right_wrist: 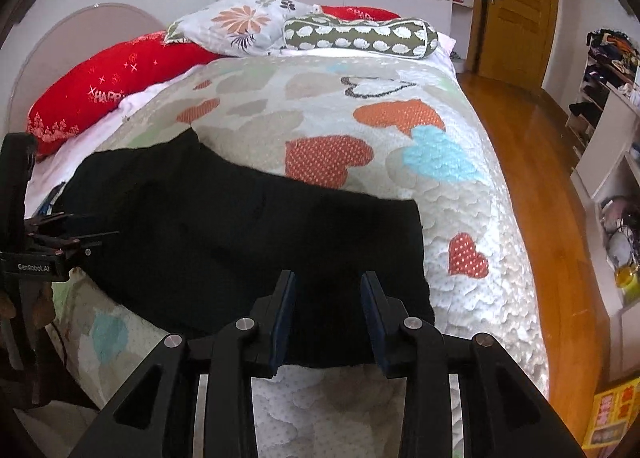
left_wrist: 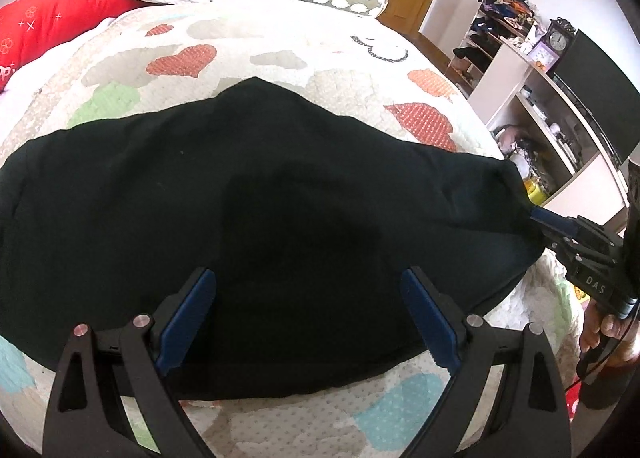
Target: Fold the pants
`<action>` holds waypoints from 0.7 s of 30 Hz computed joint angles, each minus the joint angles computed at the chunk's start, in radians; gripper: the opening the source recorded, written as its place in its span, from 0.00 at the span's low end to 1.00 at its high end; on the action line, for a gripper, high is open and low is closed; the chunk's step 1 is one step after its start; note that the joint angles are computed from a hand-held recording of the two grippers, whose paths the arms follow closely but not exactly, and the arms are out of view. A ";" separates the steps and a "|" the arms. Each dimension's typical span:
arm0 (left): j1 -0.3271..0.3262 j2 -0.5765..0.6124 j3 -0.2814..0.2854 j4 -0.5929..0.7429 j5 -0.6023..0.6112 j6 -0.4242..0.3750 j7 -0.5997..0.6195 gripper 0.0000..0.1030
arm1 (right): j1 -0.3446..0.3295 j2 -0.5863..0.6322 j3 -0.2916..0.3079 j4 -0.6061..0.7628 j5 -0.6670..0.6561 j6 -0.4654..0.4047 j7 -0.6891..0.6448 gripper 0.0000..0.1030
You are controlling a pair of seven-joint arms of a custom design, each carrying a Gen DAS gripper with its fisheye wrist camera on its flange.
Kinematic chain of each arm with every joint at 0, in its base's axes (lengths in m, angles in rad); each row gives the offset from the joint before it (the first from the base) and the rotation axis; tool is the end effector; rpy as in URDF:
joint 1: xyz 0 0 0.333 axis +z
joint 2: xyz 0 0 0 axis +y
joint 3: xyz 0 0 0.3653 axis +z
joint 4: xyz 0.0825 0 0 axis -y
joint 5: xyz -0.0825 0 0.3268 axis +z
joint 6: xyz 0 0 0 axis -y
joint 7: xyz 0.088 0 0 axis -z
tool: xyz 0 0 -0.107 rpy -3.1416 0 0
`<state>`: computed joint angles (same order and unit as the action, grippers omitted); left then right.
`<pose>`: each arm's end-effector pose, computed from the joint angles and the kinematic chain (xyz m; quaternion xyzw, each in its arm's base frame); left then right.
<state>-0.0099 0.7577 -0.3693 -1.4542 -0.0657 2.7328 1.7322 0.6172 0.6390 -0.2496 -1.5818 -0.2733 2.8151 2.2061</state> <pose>0.7248 -0.1945 0.3870 -0.5576 0.7726 -0.2946 0.0726 0.6530 0.3155 0.4121 -0.6883 0.6486 -0.2190 0.2400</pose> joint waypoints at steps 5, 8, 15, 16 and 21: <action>-0.022 0.004 0.023 -0.008 0.023 0.030 -0.023 0.92 | 0.015 0.003 -0.021 -0.017 -0.015 -0.011 0.024 0.33; -0.036 0.006 0.038 -0.014 0.048 0.045 -0.040 0.93 | 0.012 0.007 -0.020 -0.026 -0.022 -0.018 0.032 0.33; -0.046 0.009 0.045 -0.039 0.105 0.087 -0.043 0.99 | 0.006 -0.012 -0.022 -0.105 0.002 0.061 0.035 0.33; -0.046 0.009 0.045 -0.041 0.110 0.091 -0.045 0.99 | -0.009 -0.021 -0.003 -0.111 0.024 0.065 0.027 0.33; -0.026 0.011 0.019 -0.058 0.108 0.123 -0.047 1.00 | 0.008 -0.038 -0.041 -0.109 0.053 0.124 0.026 0.35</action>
